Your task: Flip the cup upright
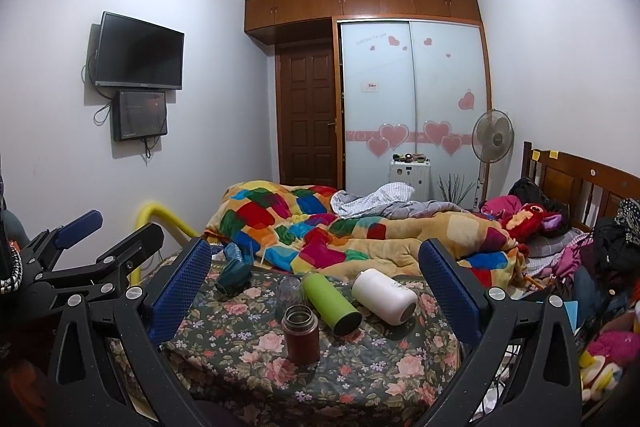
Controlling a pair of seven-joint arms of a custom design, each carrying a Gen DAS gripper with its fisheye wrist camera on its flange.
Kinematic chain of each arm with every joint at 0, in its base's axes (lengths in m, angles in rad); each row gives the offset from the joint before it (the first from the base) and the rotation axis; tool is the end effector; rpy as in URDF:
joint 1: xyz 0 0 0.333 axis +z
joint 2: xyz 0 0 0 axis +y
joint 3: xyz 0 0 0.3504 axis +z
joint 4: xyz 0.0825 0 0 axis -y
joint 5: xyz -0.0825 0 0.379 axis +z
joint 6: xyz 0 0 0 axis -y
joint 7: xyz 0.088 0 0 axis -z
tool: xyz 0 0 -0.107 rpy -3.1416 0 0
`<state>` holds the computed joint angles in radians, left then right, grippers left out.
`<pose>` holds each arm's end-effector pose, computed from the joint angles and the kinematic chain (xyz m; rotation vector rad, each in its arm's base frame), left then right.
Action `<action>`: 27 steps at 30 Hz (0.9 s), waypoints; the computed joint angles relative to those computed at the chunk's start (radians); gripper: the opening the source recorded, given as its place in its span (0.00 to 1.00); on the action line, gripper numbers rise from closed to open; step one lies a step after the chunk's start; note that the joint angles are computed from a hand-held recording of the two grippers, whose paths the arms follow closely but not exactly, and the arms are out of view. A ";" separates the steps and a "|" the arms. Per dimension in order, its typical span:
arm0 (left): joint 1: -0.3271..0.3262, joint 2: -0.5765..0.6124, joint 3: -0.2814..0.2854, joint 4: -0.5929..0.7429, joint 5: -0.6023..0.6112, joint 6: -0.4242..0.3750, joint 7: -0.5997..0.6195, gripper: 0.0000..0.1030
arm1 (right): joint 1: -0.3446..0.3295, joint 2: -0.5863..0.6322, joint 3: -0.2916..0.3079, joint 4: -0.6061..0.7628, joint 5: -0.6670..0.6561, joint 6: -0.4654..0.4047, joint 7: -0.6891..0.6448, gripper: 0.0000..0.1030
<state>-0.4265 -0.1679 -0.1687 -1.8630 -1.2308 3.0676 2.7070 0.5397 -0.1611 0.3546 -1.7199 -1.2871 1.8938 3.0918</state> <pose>0.4717 -0.2407 0.7402 -0.9725 1.8065 -1.6083 0.3670 0.3784 0.7581 -1.1271 1.6548 -1.3082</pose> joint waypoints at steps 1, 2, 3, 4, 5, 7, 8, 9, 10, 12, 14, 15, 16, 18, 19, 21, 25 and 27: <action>0.000 -0.001 0.001 -0.001 -0.002 -0.001 0.002 1.00 | 0.001 0.001 0.001 0.001 0.000 -0.001 0.000 1.00; -0.001 0.000 0.002 -0.001 -0.004 0.000 0.004 1.00 | 0.001 0.000 0.000 0.001 0.000 -0.001 0.001 1.00; -0.001 0.000 0.001 -0.001 -0.004 0.000 0.004 1.00 | 0.001 0.000 0.000 0.001 0.000 0.000 0.001 1.00; -0.003 0.002 0.004 -0.001 -0.013 -0.002 0.015 1.00 | 0.001 0.000 0.000 0.001 0.000 -0.001 0.000 1.00; -0.004 0.002 0.004 -0.002 -0.022 -0.001 0.026 1.00 | 0.001 0.001 0.001 0.002 -0.001 -0.002 0.000 1.00; -0.002 0.002 0.002 -0.002 -0.023 -0.001 0.026 1.00 | 0.001 0.003 0.000 0.005 -0.001 -0.003 0.000 1.00; -0.002 0.002 0.003 -0.002 -0.030 -0.002 0.035 1.00 | 0.002 0.002 -0.001 0.004 0.001 -0.001 0.000 1.00; -0.001 0.003 0.002 -0.001 -0.032 -0.002 0.035 1.00 | 0.002 0.003 -0.001 0.005 0.002 -0.002 0.000 1.00; -0.002 0.001 0.003 -0.003 -0.041 -0.005 0.044 1.00 | 0.002 0.003 -0.001 0.005 0.001 -0.002 0.000 1.00; 0.003 0.005 -0.001 -0.001 -0.032 -0.007 0.036 1.00 | 0.003 0.003 -0.001 0.005 0.001 -0.003 0.000 1.00; 0.005 0.004 -0.003 -0.002 -0.032 -0.007 0.036 1.00 | 0.004 0.005 0.000 0.008 0.001 -0.005 0.000 1.00; 0.006 0.004 -0.004 -0.003 -0.032 -0.008 0.037 1.00 | 0.003 0.002 -0.003 0.004 0.002 -0.001 -0.001 1.00; 0.007 0.004 -0.005 -0.001 -0.028 -0.009 0.032 1.00 | 0.004 0.003 -0.001 0.006 0.002 -0.003 -0.001 1.00; 0.006 0.003 -0.003 -0.003 -0.035 -0.013 0.040 1.00 | 0.003 0.004 -0.002 0.007 0.002 -0.003 -0.001 1.00; 0.006 0.004 -0.004 -0.002 -0.036 -0.013 0.041 1.00 | 0.003 0.004 -0.002 0.007 0.002 -0.003 -0.001 1.00; 0.008 0.005 -0.006 -0.001 -0.033 -0.012 0.039 1.00 | 0.003 0.004 -0.003 0.007 0.002 -0.004 -0.001 1.00; 0.010 0.003 -0.008 -0.002 -0.024 -0.020 0.032 1.00 | 0.004 0.005 -0.002 0.009 0.002 -0.006 -0.001 1.00; 0.007 0.002 -0.008 -0.004 -0.026 -0.019 0.038 1.00 | 0.004 0.005 -0.003 0.009 0.005 -0.008 0.001 1.00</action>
